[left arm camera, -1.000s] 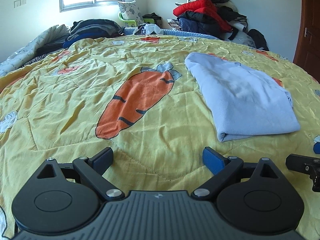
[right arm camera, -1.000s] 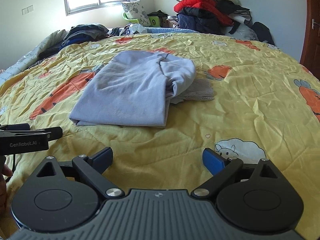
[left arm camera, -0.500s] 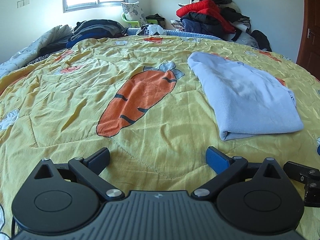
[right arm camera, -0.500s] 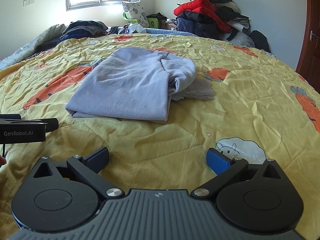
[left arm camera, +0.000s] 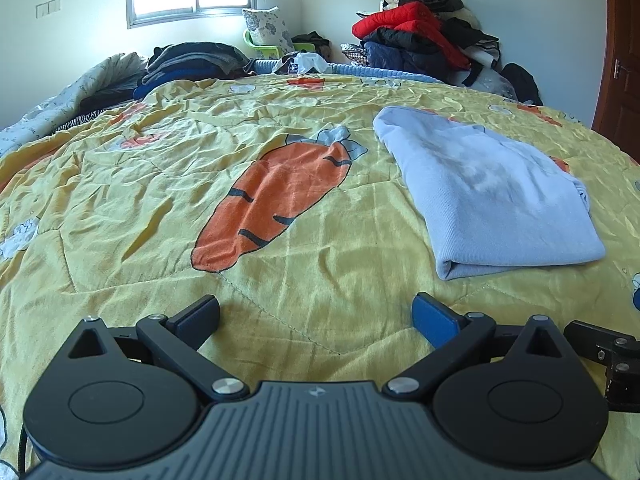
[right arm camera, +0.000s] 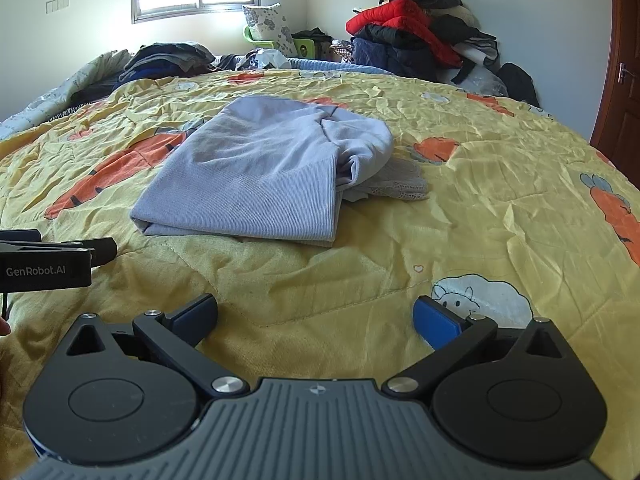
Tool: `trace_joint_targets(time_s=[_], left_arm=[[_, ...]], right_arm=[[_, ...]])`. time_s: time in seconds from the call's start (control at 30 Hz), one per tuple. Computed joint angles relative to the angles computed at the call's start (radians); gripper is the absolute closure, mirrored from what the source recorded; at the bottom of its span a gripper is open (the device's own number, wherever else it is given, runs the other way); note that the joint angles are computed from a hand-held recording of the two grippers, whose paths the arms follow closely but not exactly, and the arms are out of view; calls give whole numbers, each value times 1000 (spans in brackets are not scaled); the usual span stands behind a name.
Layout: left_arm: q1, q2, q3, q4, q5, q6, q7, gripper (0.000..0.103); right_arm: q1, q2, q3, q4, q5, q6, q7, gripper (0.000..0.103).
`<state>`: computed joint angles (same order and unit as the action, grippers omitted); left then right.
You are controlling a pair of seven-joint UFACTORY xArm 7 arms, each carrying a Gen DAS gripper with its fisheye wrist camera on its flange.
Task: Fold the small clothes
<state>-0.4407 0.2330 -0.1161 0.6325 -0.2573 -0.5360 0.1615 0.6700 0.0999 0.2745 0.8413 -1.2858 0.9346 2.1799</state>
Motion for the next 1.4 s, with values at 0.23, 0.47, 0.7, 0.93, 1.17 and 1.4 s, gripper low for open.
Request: trace_joint_targets(time_s=[0.23, 0.47, 0.7, 0.93, 1.17, 1.4], left_arm=[[1, 1, 1, 1, 2, 0, -1, 0], [1, 0, 0, 0, 3, 0, -2, 0], [3, 0, -1, 0, 7, 0, -5, 0], [67, 1, -28, -14, 152, -18, -73, 0], [60, 1, -24, -11, 166, -6, -66, 0], [66, 1, -22, -10, 185, -2, -83, 0]], right_arm=[[0, 1, 0, 0, -1, 0, 1, 0], [1, 1, 0, -1, -1, 1, 1, 0], [1, 2, 0, 0, -2, 1, 3, 0], [7, -3, 4, -1, 16, 41, 33, 0], [8, 7, 3, 9, 29, 49, 19, 0], [10, 7, 1, 8, 28, 48, 21, 0]])
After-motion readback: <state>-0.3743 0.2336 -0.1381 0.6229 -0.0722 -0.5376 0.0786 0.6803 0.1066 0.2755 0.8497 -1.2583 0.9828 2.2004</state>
